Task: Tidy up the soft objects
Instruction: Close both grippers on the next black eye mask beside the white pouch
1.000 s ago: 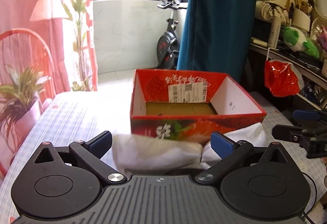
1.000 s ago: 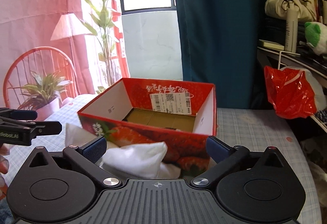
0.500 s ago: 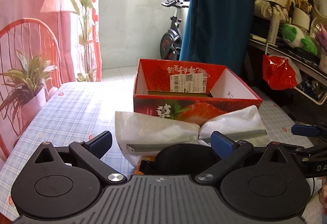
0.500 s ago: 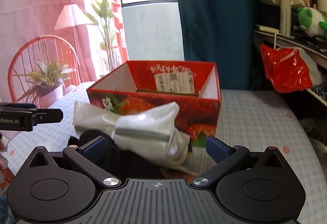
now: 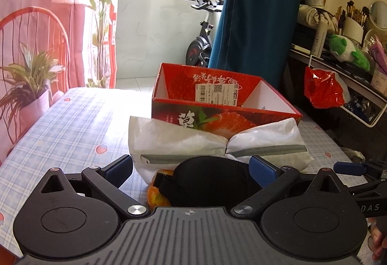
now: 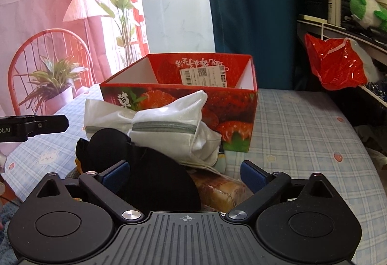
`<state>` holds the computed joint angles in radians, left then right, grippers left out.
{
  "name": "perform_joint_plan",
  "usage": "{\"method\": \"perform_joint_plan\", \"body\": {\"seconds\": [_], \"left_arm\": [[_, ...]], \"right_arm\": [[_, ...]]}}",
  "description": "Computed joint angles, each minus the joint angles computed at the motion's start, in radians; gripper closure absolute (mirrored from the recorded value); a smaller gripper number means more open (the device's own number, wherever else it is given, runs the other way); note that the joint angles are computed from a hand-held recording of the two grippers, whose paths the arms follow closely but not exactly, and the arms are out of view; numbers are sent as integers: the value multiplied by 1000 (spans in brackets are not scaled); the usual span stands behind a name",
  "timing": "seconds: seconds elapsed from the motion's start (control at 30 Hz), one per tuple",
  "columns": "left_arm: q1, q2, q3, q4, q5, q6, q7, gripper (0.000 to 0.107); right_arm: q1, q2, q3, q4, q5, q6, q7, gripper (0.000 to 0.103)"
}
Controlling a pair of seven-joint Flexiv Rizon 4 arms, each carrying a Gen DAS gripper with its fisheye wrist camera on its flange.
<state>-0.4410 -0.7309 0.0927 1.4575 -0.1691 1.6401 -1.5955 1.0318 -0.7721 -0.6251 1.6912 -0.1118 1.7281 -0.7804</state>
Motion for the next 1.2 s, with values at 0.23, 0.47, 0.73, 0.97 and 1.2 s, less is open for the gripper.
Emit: {"method": "perform_joint_plan", "body": {"seconds": [0.23,0.47,0.73,0.97,1.2], "left_arm": [[-23,7,40,8,20,-34,-18,4],[1,9,6,15,35,-47,-16,5],[26,0,-30,22,38,-60,-3,9],[41,-14,-52,9,35,-84,9,13],[47,-40,-35,-33,27,-123,-16,14]], "right_arm": [[10,8,3,19,3,10,-16,18],[-10,20,42,22,-4,0,-35,26],[-87,47,154,28,-42,-18,-44,48],[-124,25,178,2,-95,-33,-54,76],[-125,-19,153,-48,-112,-9,-104,80]]}}
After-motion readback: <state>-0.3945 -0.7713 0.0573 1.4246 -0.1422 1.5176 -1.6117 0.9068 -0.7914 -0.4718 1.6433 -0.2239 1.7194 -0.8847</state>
